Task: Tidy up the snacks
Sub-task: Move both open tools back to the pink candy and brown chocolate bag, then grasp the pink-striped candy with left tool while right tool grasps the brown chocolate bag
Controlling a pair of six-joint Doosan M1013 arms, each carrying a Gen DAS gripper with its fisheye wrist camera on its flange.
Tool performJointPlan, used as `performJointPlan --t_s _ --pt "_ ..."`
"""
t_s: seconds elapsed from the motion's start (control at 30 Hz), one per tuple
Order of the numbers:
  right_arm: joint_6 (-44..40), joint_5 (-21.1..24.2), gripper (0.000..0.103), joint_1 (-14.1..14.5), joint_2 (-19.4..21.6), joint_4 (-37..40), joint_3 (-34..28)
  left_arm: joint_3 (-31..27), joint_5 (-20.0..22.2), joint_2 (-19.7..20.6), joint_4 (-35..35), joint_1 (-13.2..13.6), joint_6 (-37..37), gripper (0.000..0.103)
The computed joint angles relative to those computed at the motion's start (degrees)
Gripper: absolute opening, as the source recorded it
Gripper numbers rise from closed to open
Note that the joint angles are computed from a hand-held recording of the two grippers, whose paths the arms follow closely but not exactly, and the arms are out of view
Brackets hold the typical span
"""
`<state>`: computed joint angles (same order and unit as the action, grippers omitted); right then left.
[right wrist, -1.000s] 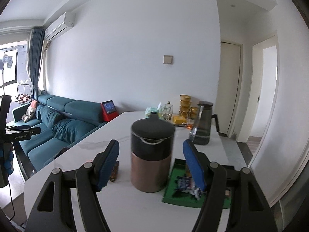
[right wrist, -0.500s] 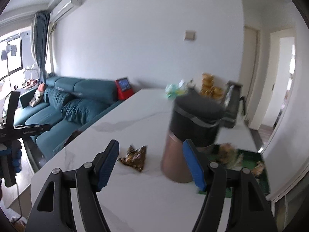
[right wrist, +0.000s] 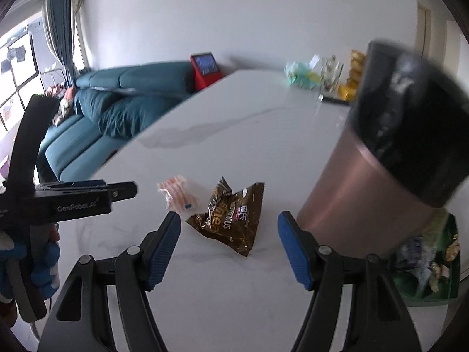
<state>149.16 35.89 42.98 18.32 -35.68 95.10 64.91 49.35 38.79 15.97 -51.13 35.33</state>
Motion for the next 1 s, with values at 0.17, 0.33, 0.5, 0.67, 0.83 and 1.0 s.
performJointPlan --t_s 0.17,0.33,0.5,0.67,0.83,1.0 --pt "-2.9 -0.8 0.080 -1.3 2.3 2.9 -1.1 -3.8 2.2 3.0 -1.0 0.2 0.3 0.062" --pt "-4.1 -1.4 0.080 -2.1 3.7 3.9 -1.7 -6.4 3.8 5.0 -2.0 0.5 0.5 0.062" --pt "-5.3 -1.1 0.080 -2.5 4.6 4.6 -2.2 -7.4 4.5 6.0 -2.9 0.5 1.2 0.062" --pt "-6.5 -0.8 0.080 -2.8 5.6 5.4 -2.8 -8.1 5.3 6.6 -2.8 0.3 1.2 0.062" --pt "-8.1 -1.3 0.080 -3.2 6.1 7.0 -3.2 -8.8 5.9 7.1 -2.1 0.1 1.4 0.062" --pt "-9.3 -1.6 0.080 -3.7 6.4 9.2 -3.3 -9.1 6.1 7.3 -1.6 0.0 3.1 0.062"
